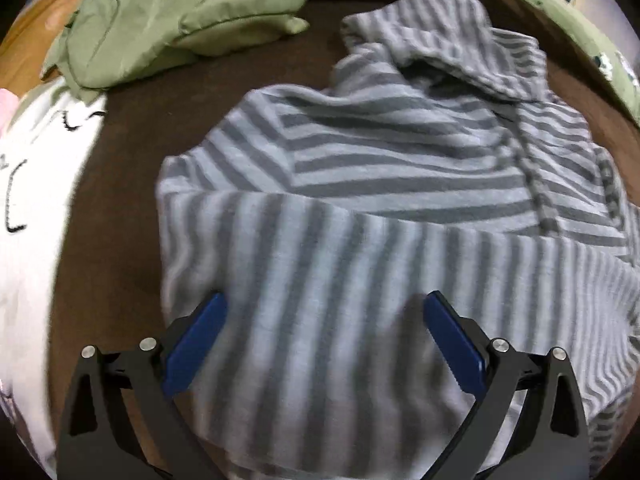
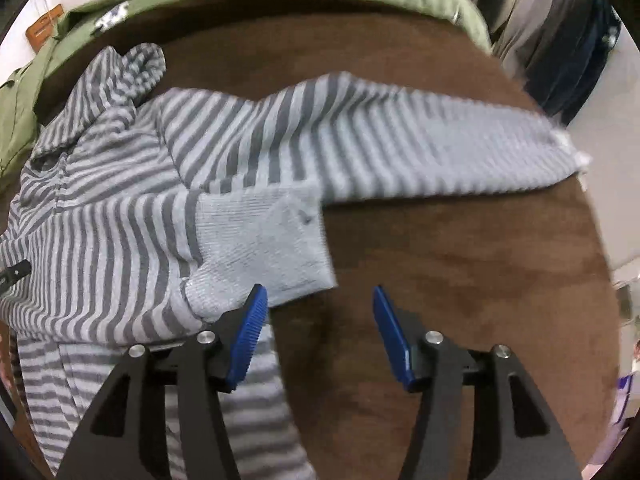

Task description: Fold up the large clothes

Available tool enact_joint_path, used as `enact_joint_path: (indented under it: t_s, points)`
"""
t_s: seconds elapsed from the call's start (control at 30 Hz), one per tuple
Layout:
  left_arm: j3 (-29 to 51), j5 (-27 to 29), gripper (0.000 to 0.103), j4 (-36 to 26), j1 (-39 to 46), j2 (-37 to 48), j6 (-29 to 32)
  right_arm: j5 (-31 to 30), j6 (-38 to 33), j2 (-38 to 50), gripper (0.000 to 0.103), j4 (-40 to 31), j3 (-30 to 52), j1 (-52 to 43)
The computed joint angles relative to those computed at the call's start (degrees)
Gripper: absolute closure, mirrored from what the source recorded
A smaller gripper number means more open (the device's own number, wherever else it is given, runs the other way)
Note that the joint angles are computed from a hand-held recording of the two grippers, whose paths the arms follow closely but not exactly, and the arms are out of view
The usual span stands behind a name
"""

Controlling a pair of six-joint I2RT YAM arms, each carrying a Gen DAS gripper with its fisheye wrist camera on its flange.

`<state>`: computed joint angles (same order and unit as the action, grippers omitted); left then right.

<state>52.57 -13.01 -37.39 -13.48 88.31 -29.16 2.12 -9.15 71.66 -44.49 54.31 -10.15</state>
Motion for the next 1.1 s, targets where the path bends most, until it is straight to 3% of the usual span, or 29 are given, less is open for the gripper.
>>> enact_joint_path:
  t_s: [0.1, 0.2, 0.33, 0.47, 0.67, 0.8, 0.93, 1.1]
  points:
    - [-1.5, 4.0, 0.006, 0.9, 4.9, -2.7, -0.6, -3.7, -0.6, -0.9, 0.05, -2.4, 3.0, 0.9]
    - [-0.3, 3.2, 0.006, -0.6, 4.9, -4.4, 0.2, -6.7, 0.2, 3.7, 0.076, -2.2, 7.0, 5.6]
    - [1.2, 3.0, 0.006, -2.8, 1.7, -6.4, -0.7, -7.8, 1.3, 13.1, 0.084, -1.1, 12.0, 10.9]
    - [0.9, 2.6, 0.006, -4.4, -3.2, -7.5, -4.5, -5.3, 2.8, 17.1, 0.084, -0.8, 11.1, 11.3]
    - [-0.1, 2.4, 0.006, -4.7, -8.5, -8.8, -10.0, -4.4, -0.5, 9.3, 0.084, -2.3, 0.3, 4.3]
    - [0.8, 1.5, 0.006, -6.0, -10.9, -8.5, -10.3, -3.4, -1.5, 5.3, 0.083, -3.7, -3.1, 0.9]
    - [3.9, 1.4, 0.006, -8.4, -13.7, -6.9, -10.7, -4.9, -0.8, 0.0, 0.083, -3.6, -2.0, 1.8]
    - [8.3, 2.4, 0.006, -7.8, -17.5, -1.4, -11.4, -4.8, 0.8, 6.8, 0.084, 0.5, 1.6, 7.2]
